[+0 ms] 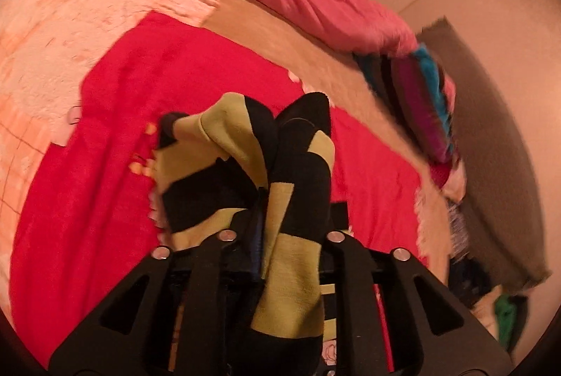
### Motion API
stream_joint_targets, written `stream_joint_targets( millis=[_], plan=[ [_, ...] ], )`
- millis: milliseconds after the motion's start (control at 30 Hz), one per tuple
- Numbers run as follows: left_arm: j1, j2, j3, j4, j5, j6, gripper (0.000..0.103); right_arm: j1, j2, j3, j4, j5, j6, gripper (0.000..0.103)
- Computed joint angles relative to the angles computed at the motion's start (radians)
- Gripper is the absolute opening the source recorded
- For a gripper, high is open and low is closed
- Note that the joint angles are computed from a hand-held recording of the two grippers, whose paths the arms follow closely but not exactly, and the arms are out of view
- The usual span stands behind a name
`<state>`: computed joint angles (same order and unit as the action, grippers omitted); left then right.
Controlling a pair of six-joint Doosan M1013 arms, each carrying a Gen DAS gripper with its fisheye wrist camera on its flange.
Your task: Fold small clothes
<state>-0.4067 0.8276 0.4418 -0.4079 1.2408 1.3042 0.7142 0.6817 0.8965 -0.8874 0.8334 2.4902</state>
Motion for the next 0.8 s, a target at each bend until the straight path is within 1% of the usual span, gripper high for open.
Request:
stream_joint_targets(
  millis=[33, 67, 100, 167, 200, 233, 267, 300, 333, 367, 433, 467, 500, 567, 600, 633, 667, 800],
  plan=[
    [-0.010, 0.002, -0.004, 0.009, 0.005, 0.008, 0.022, -0.002, -0.009, 0.018, 0.016, -0.002, 0.018, 0.008],
    [-0.023, 0.001, -0.001, 0.008, 0.002, 0.026, 0.034, -0.008, -0.021, 0.041, 0.052, -0.008, 0.044, 0.008],
    [-0.030, -0.003, 0.005, -0.002, -0.003, 0.046, 0.038, -0.011, -0.030, 0.059, 0.075, -0.012, 0.069, 0.008],
    [-0.049, -0.012, 0.019, -0.017, -0.024, 0.093, 0.044, -0.025, -0.053, 0.105, 0.133, -0.046, 0.147, 0.008],
    [-0.056, -0.020, 0.030, -0.034, -0.039, 0.123, 0.046, -0.031, -0.063, 0.124, 0.157, -0.060, 0.182, 0.008],
    [-0.060, -0.029, 0.044, -0.040, -0.055, 0.137, 0.051, -0.039, -0.074, 0.146, 0.187, -0.083, 0.221, 0.008],
    [-0.062, -0.045, 0.070, -0.049, -0.081, 0.151, 0.054, -0.048, -0.084, 0.166, 0.223, -0.100, 0.265, 0.008],
    [-0.061, -0.063, 0.101, -0.067, -0.109, 0.173, 0.054, -0.054, -0.093, 0.184, 0.254, -0.117, 0.293, 0.009],
    [-0.061, -0.083, 0.136, -0.057, -0.141, 0.184, 0.054, -0.060, -0.101, 0.199, 0.279, -0.133, 0.312, 0.009],
    [-0.066, -0.103, 0.168, -0.014, -0.170, 0.184, 0.054, -0.064, -0.109, 0.213, 0.300, -0.144, 0.317, 0.010],
    [-0.071, -0.138, 0.229, 0.070, -0.223, 0.175, 0.054, -0.069, -0.121, 0.234, 0.328, -0.166, 0.309, 0.016],
    [-0.071, -0.160, 0.274, 0.115, -0.254, 0.159, 0.054, -0.073, -0.136, 0.260, 0.348, -0.195, 0.317, 0.017],
    [-0.068, -0.184, 0.327, 0.160, -0.288, 0.137, 0.054, -0.079, -0.149, 0.283, 0.375, -0.222, 0.305, 0.021],
    [-0.061, -0.218, 0.406, 0.235, -0.329, 0.086, 0.056, -0.083, -0.169, 0.307, 0.400, -0.231, 0.290, 0.033],
    [-0.060, -0.225, 0.430, 0.266, -0.340, 0.058, 0.056, -0.085, -0.186, 0.328, 0.405, -0.244, 0.292, 0.045],
    [-0.055, -0.240, 0.474, 0.298, -0.354, 0.011, 0.056, -0.087, -0.204, 0.352, 0.406, -0.258, 0.297, 0.048],
    [-0.050, -0.247, 0.499, 0.304, -0.360, -0.007, 0.056, -0.087, -0.227, 0.378, 0.382, -0.259, 0.323, 0.048],
    [-0.050, -0.278, 0.595, 0.360, -0.396, -0.067, 0.057, -0.096, -0.288, 0.434, 0.308, -0.263, 0.423, 0.065]
  ],
)
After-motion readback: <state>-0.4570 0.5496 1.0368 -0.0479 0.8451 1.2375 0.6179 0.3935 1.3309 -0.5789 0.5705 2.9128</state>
